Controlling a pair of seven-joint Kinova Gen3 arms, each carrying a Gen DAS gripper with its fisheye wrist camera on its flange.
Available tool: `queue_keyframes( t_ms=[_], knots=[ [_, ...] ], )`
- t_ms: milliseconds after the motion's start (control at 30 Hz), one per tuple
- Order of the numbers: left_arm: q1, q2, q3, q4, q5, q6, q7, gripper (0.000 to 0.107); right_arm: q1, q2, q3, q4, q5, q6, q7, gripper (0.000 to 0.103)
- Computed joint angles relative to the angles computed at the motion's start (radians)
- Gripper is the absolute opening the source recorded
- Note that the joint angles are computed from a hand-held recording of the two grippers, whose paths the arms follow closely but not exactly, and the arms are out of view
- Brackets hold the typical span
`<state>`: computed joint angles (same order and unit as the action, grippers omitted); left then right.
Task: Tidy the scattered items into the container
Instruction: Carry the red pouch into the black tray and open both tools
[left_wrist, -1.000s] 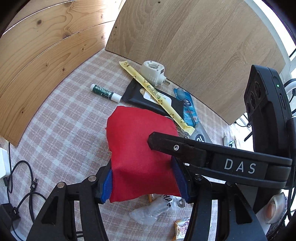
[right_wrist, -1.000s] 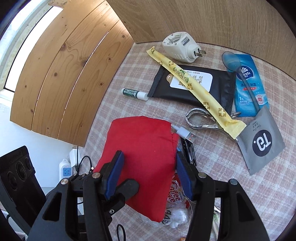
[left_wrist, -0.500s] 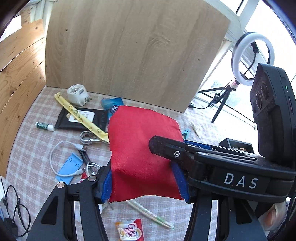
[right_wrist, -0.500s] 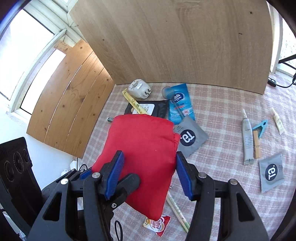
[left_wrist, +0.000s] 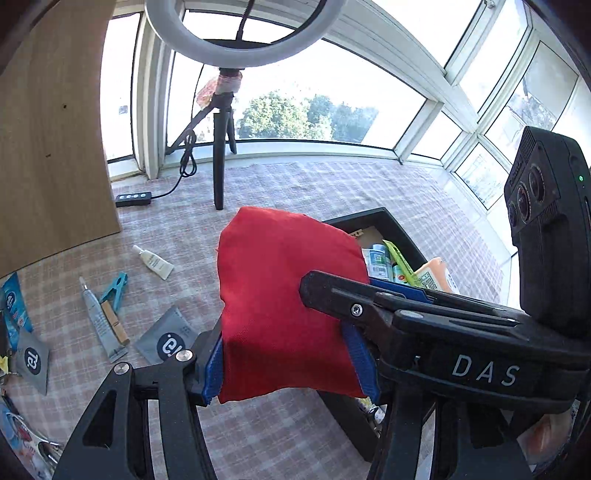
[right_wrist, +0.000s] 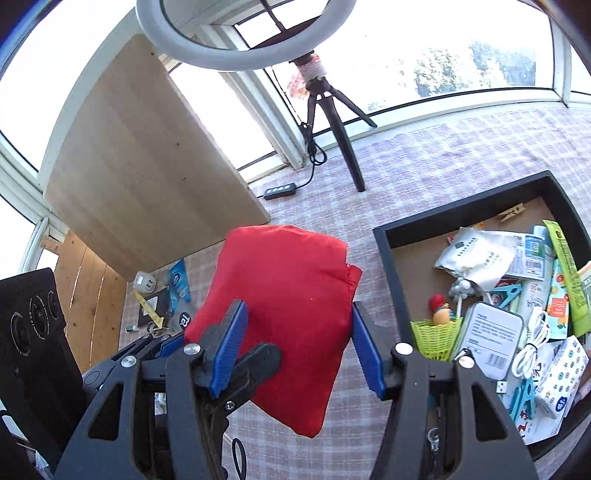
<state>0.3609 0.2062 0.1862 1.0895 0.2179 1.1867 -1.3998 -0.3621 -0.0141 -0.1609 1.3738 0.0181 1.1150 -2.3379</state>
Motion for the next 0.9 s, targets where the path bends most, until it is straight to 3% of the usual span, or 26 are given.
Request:
queue_keyframes(
  t_ms=[233,400,500,633,900],
  knots=[
    [0.171,0.185,0.047,-0.256,-0.034,0.083,0.025,0.055,0.129,-0.182,0.054,0.153,0.022,0.063,-0.051,0.056],
    [0.279,0.259,0.007,-0.411,-0.093,0.189,0.097,0.054,0.220,-0.265,0.029,0.188,0.080,0.138,-0.087,0.056],
    [0.268,0.224,-0.001,-0.374,-0.093,0.175,0.089,0.054,0.253,-0.293,-0.031,0.185,0.166,0.171,-0.134,0.056],
    [0.232,0.177,-0.015,-0.312,-0.102,0.158,0.101,0.051,0.246,-0.295,-0.044,0.174,0.165,0.161,-0.117,0.056],
    [0.103,0.070,-0.039,-0.152,-0.115,0.134,0.119,0.049,0.152,-0.178,-0.121,0.108,0.216,0.112,-0.105,0.056]
  ],
)
